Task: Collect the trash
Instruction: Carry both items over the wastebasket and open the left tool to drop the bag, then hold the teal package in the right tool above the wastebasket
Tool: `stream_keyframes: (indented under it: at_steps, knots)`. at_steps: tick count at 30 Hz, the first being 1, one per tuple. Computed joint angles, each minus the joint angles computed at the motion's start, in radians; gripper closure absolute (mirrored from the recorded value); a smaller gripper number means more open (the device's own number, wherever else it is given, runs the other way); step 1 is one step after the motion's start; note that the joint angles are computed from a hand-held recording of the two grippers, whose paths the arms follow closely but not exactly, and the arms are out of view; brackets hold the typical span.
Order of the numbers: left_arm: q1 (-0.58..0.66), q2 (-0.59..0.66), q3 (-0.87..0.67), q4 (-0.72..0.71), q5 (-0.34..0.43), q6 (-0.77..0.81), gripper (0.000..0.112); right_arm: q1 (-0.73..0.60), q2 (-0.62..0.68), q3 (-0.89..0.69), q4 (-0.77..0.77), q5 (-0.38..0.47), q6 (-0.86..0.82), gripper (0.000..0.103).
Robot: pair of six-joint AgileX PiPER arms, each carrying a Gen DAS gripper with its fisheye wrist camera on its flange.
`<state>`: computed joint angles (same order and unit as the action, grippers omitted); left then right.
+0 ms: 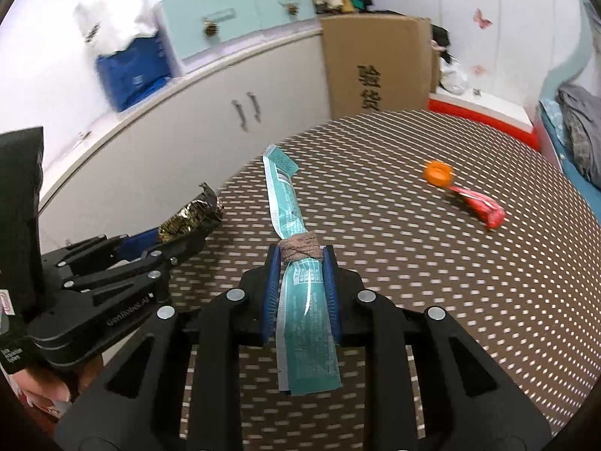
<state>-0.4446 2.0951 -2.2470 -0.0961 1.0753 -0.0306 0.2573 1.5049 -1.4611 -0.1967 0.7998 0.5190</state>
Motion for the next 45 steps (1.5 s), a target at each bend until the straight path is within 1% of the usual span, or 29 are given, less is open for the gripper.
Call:
stream_keyframes:
  at_steps: [2, 6, 9, 13, 21, 25, 28, 31, 35, 37, 38, 39, 41, 42, 43, 44, 45]
  knots:
    - [0.040, -0.077, 0.126, -0.010, -0.063, 0.014, 0.078, 0.058, 0.019, -0.035, -0.032, 0.011, 0.037, 0.080]
    - [0.112, -0.190, 0.312, 0.005, -0.165, 0.018, 0.078, 0.168, 0.079, -0.124, -0.092, 0.042, 0.096, 0.080]
    - [0.179, -0.235, 0.385, -0.033, -0.197, 0.055, 0.078, 0.238, 0.131, -0.192, -0.112, 0.053, 0.124, 0.080]
    - [0.254, -0.284, 0.475, -0.035, -0.246, 0.084, 0.078, 0.306, 0.214, -0.293, -0.122, 0.075, 0.141, 0.080]
    - [0.415, -0.280, 0.541, -0.122, -0.262, 0.195, 0.078, 0.401, 0.431, -0.549, -0.095, 0.125, 0.126, 0.080]
    - [0.465, -0.232, 0.512, -0.135, -0.253, 0.214, 0.078, 0.410, 0.549, -0.690, -0.037, 0.149, 0.086, 0.080]
    - [0.494, -0.196, 0.489, -0.140, -0.243, 0.225, 0.078, 0.417, 0.632, -0.795, -0.032, 0.178, 0.079, 0.080]
    - [0.506, -0.150, 0.453, -0.130, -0.223, 0.213, 0.078, 0.424, 0.685, -0.854, -0.041, 0.192, 0.089, 0.080]
    - [0.523, -0.052, 0.331, -0.129, -0.161, 0.198, 0.078, 0.422, 0.743, -0.906, -0.050, 0.188, 0.104, 0.080]
    - [0.532, 0.005, 0.248, -0.141, -0.121, 0.190, 0.077, 0.418, 0.758, -0.910, -0.054, 0.172, 0.121, 0.080]
    - [0.538, 0.045, 0.185, -0.151, -0.085, 0.185, 0.076, 0.412, 0.767, -0.914, -0.056, 0.166, 0.130, 0.080]
    - [0.542, 0.084, 0.120, -0.156, -0.042, 0.173, 0.075, 0.406, 0.778, -0.923, -0.055, 0.164, 0.135, 0.080]
    - [0.549, 0.140, 0.032, -0.162, -0.011, 0.148, 0.062, 0.394, 0.799, -0.942, -0.046, 0.169, 0.141, 0.080]
    - [0.544, 0.148, 0.022, -0.136, -0.020, 0.121, 0.048, 0.390, 0.802, -0.936, -0.043, 0.160, 0.148, 0.080]
    - [0.541, 0.164, -0.001, -0.107, -0.018, 0.097, 0.045, 0.384, 0.806, -0.929, -0.040, 0.152, 0.153, 0.080]
    - [0.541, 0.184, -0.034, -0.101, -0.002, 0.091, 0.045, 0.381, 0.824, -0.957, -0.034, 0.167, 0.149, 0.080]
    - [0.548, 0.209, -0.076, -0.116, 0.025, 0.095, 0.044, 0.378, 0.829, -0.956, -0.029, 0.164, 0.151, 0.080]
